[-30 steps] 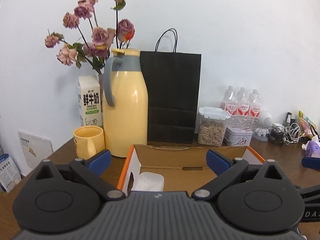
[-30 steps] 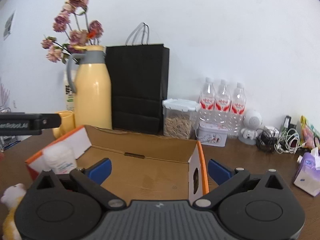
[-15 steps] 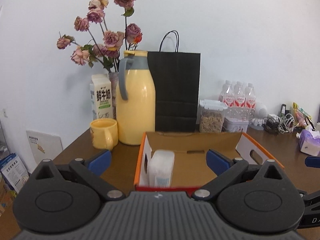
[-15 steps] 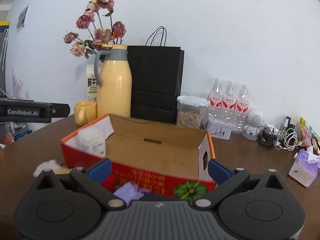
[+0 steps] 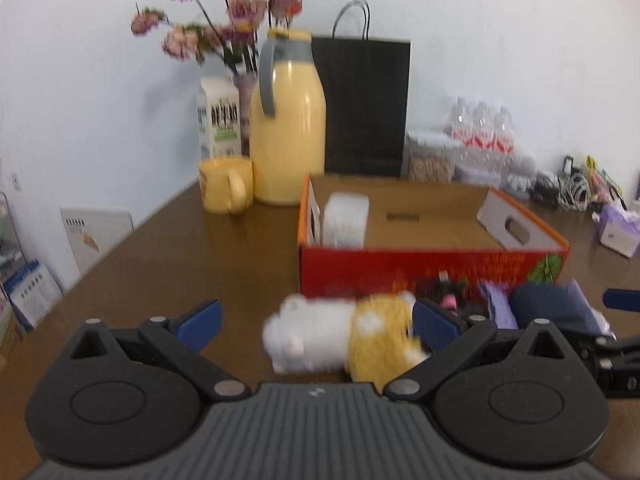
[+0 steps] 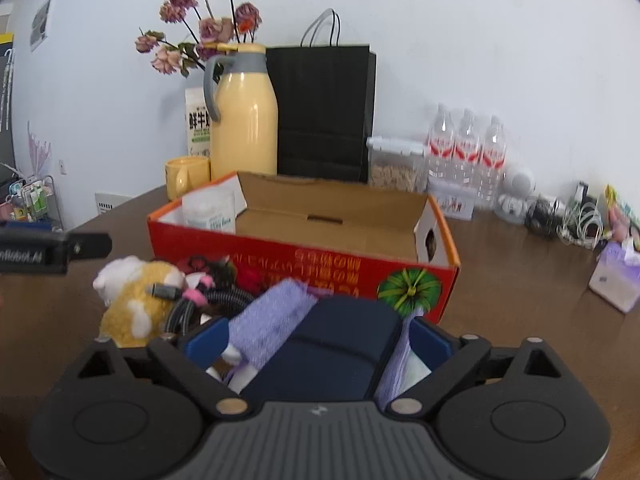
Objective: Organize objects
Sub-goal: 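Grasp the plush toy with the left gripper while the right grasps the navy case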
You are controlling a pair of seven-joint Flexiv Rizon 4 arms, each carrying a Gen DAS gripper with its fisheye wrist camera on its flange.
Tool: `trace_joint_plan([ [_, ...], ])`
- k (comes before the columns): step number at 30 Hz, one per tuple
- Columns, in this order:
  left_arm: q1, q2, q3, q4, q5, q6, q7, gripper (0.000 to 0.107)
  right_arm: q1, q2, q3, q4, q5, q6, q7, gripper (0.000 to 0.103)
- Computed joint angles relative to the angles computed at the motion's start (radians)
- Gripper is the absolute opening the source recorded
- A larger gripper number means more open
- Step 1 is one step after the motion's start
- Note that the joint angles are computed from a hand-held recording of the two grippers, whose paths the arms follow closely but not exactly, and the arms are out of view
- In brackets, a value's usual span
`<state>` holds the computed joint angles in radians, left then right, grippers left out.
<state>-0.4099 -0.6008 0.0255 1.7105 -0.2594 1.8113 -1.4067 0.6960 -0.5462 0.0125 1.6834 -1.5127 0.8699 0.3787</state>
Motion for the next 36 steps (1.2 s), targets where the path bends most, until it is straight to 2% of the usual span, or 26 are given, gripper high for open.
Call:
trace_joint_plan([
  [1,0.012,0.001,-0.017,0.005,0.002,-0.012,0.000,0.103,0.000,-0.005,0.001,-0.001,0.005,0.002,0.002,0.091],
  [5,0.040,-0.005,-0.062,0.008,0.015,-0.049,-0.008,0.103,-0.002,-0.017,-0.004,-0.006,0.008,0.018,0.042,0.076],
  [6,0.048,-0.009,-0.075,0.006,0.021,-0.053,-0.008,0.103,-0.002,-0.018,-0.006,-0.007,0.007,0.019,0.058,0.075],
  [8,0.033,-0.022,-0.062,-0.011,0.019,-0.068,-0.019,0.103,0.000,-0.024,-0.008,-0.013,0.017,0.013,0.066,0.075],
  [11,-0.030,-0.047,0.013,-0.042,-0.011,-0.091,-0.075,0.103,0.008,-0.035,-0.011,-0.024,0.046,-0.006,0.048,0.075],
  [13,-0.016,-0.055,-0.006,-0.046,-0.012,-0.084,-0.100,0.103,0.010,-0.039,-0.015,-0.028,0.058,-0.010,0.044,0.075],
  [16,-0.046,-0.068,0.030,-0.060,-0.005,-0.073,-0.121,0.103,0.013,-0.046,-0.020,-0.034,0.072,-0.012,0.040,0.075],
  [23,-0.042,-0.074,0.024,-0.066,0.007,-0.066,-0.133,0.100,0.020,-0.068,-0.025,-0.051,0.141,-0.022,-0.008,0.075],
  [26,-0.058,-0.076,0.043,-0.072,0.000,-0.075,-0.147,0.101,0.021,-0.073,-0.034,-0.051,0.153,-0.007,0.003,0.076],
  [32,-0.051,-0.079,0.038,-0.079,0.006,-0.097,-0.167,0.101,0.014,-0.073,-0.044,-0.041,0.150,0.032,0.043,0.078],
  [34,-0.039,-0.077,0.024,-0.074,0.015,-0.092,-0.169,0.097,0.006,-0.069,-0.049,-0.031,0.133,0.062,0.084,0.078],
  [35,-0.012,-0.072,-0.011,-0.065,0.024,-0.082,-0.164,0.088,0.002,-0.065,-0.052,-0.023,0.118,0.076,0.110,0.078],
  [36,0.018,-0.068,-0.050,-0.055,0.033,-0.072,-0.156,0.083,-0.003,-0.061,-0.053,-0.017,0.104,0.090,0.134,0.078],
])
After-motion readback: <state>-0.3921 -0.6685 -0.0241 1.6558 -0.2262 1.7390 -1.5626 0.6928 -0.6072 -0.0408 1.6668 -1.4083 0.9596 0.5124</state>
